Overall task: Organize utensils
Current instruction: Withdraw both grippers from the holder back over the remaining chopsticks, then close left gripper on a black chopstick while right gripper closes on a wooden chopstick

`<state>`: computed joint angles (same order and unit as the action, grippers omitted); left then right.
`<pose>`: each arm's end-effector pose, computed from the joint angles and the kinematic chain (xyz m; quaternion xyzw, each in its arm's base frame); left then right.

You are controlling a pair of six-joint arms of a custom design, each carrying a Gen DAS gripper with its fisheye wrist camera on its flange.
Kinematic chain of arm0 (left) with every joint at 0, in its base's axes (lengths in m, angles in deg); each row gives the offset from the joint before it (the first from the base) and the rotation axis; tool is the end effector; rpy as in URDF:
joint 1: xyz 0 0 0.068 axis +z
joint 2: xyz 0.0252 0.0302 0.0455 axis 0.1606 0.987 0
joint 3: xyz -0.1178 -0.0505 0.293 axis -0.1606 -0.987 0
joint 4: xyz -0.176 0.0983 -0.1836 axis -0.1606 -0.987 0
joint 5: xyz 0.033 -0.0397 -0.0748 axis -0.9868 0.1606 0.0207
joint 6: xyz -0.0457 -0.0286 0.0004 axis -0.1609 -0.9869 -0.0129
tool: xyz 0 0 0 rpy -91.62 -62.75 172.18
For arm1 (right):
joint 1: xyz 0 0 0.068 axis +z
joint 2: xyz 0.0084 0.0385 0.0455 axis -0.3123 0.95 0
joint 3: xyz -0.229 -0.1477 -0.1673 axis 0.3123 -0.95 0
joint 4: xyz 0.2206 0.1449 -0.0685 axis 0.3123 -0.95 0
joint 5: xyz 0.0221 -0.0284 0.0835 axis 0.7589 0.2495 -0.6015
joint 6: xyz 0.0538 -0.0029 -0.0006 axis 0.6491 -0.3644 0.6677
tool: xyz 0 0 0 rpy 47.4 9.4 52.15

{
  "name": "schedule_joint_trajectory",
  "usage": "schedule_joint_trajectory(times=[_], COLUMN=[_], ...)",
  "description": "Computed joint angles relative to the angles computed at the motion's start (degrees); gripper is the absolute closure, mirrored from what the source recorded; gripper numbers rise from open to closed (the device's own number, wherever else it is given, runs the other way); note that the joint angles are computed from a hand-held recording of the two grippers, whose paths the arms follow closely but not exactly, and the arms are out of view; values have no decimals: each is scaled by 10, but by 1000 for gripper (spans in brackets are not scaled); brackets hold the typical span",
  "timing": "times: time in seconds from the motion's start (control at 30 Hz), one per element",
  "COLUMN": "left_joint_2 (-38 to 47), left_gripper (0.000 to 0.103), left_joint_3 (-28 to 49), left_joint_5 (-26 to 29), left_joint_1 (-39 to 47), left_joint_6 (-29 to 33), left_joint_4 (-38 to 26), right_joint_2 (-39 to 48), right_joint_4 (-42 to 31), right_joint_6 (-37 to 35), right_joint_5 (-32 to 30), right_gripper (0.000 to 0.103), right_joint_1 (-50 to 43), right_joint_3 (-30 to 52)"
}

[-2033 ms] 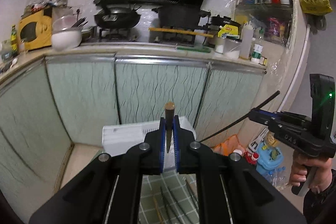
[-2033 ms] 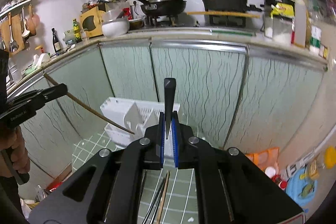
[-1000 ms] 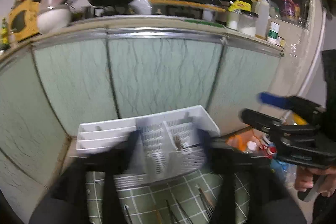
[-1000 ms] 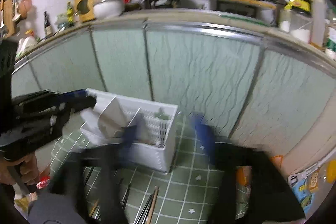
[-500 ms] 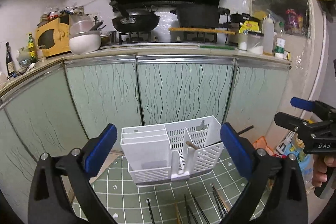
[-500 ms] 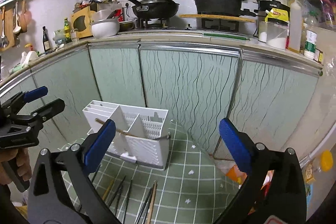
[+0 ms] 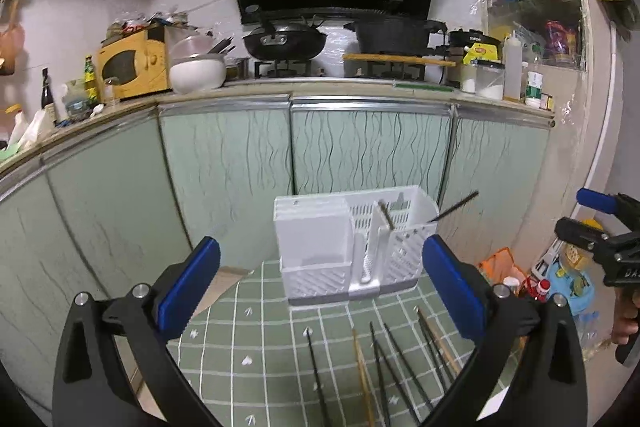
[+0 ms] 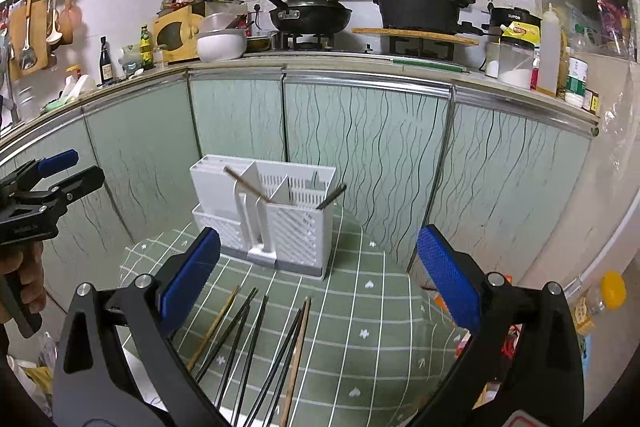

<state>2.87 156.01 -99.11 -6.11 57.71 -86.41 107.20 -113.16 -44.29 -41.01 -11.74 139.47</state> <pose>0.2696 -0.0678 0.4446 0.0376 0.8382 -0.0188 0.5438 0.2845 0.0370 0.4420 -0.1055 0.8488 0.0730 0.5129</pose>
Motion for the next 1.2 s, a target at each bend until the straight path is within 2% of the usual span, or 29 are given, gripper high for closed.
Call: schedule_joint_trajectory(times=[0.2, 0.37, 0.5, 0.63, 0.8, 0.9, 1.2], left_joint_2=[-62, -101, -121, -139, -155, -163, -164], left_gripper=[5, 5, 5, 5, 5, 5, 5], left_joint_3=[-86, -147, -185, -220, -268, -304, -410], left_joint_5=[-9, -43, -33, -26, -59, -54, -52], left_joint_1=[10, -4, -1, 1, -11, -8, -11], left_joint_6=[0, 10, -2, -11, -9, -10, -12], left_joint_4=[24, 44, 54, 67, 90, 109, 182], right_joint_2=[-39, -66, -85, -102, -122, -130, -110], right_joint_4=[23, 46, 69, 93, 128, 151, 231], right_joint_6=[5, 12, 20, 22, 26, 27, 25], right_joint_5=[2, 6, 15, 18, 23, 24, 57], right_gripper=[8, 8, 8, 8, 8, 8, 8], right_joint_1=[7, 6, 5, -2, -9, -13, 16], right_joint_3=[-63, -121, -171, -214, -272, -307, -400])
